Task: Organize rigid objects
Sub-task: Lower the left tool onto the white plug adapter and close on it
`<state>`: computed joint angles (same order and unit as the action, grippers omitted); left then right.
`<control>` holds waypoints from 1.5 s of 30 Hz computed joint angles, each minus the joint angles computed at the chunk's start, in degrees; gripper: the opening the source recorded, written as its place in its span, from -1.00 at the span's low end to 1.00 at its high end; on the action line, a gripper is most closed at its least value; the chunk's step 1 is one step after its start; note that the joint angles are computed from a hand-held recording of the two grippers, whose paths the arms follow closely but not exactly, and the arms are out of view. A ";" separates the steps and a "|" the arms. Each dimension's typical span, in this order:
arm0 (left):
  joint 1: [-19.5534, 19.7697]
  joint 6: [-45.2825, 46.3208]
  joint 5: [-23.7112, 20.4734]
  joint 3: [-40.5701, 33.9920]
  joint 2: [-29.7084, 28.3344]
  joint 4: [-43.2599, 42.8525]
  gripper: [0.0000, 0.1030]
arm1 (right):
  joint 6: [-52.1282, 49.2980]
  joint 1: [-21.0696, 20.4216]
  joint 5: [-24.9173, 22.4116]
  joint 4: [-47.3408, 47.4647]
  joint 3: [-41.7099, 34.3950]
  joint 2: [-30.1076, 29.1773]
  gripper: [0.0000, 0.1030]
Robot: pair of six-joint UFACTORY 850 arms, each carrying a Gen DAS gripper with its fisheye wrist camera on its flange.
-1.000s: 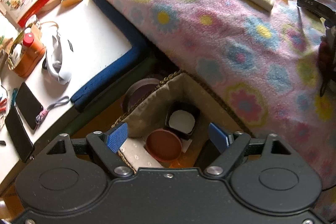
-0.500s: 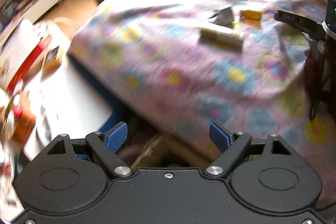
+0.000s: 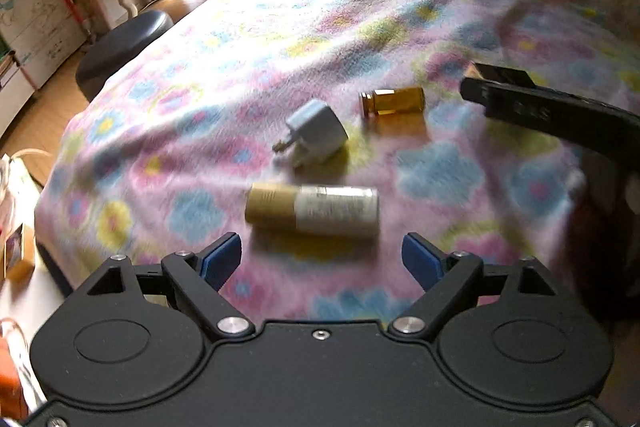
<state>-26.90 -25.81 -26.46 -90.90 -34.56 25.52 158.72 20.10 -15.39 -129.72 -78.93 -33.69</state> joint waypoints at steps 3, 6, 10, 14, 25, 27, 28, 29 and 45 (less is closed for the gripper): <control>0.41 1.32 0.68 -1.09 -0.96 0.19 0.65 | 0.05 -0.04 0.07 -0.07 0.01 0.00 0.59; 0.69 4.43 0.82 -2.43 -2.11 -1.52 0.71 | -0.13 -0.23 0.28 -0.14 -0.11 -0.07 0.59; 0.85 6.80 0.53 -3.94 -3.82 -2.43 0.70 | 0.17 -0.30 0.35 -0.47 -0.32 -0.28 0.59; 1.65 8.72 3.28 -2.90 -3.26 -5.77 0.51 | 0.29 -0.29 0.29 -0.58 -0.29 -0.27 0.59; 1.41 10.47 3.03 -0.71 -1.34 -5.60 0.85 | -2.65 -0.06 0.12 1.88 -0.73 -0.50 0.59; 1.53 9.26 3.19 -0.66 -1.31 -4.13 0.89 | -2.79 -0.09 0.23 2.00 -0.77 -0.52 0.59; 1.59 8.90 2.63 -1.23 -1.72 -3.40 0.89 | -2.92 -0.04 0.20 2.11 -0.81 -0.56 0.59; 1.75 9.63 2.25 -1.94 -2.27 -3.91 0.89 | -2.91 -0.04 0.22 2.08 -0.83 -0.57 0.59; 2.96 3.23 -5.82 -17.05 -11.00 -17.11 0.80 | -0.90 -0.12 0.13 0.29 -0.82 -0.76 0.60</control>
<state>-23.93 -22.58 -32.28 -107.96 -45.56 8.42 157.82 19.98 -15.26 -129.43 -79.75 -34.45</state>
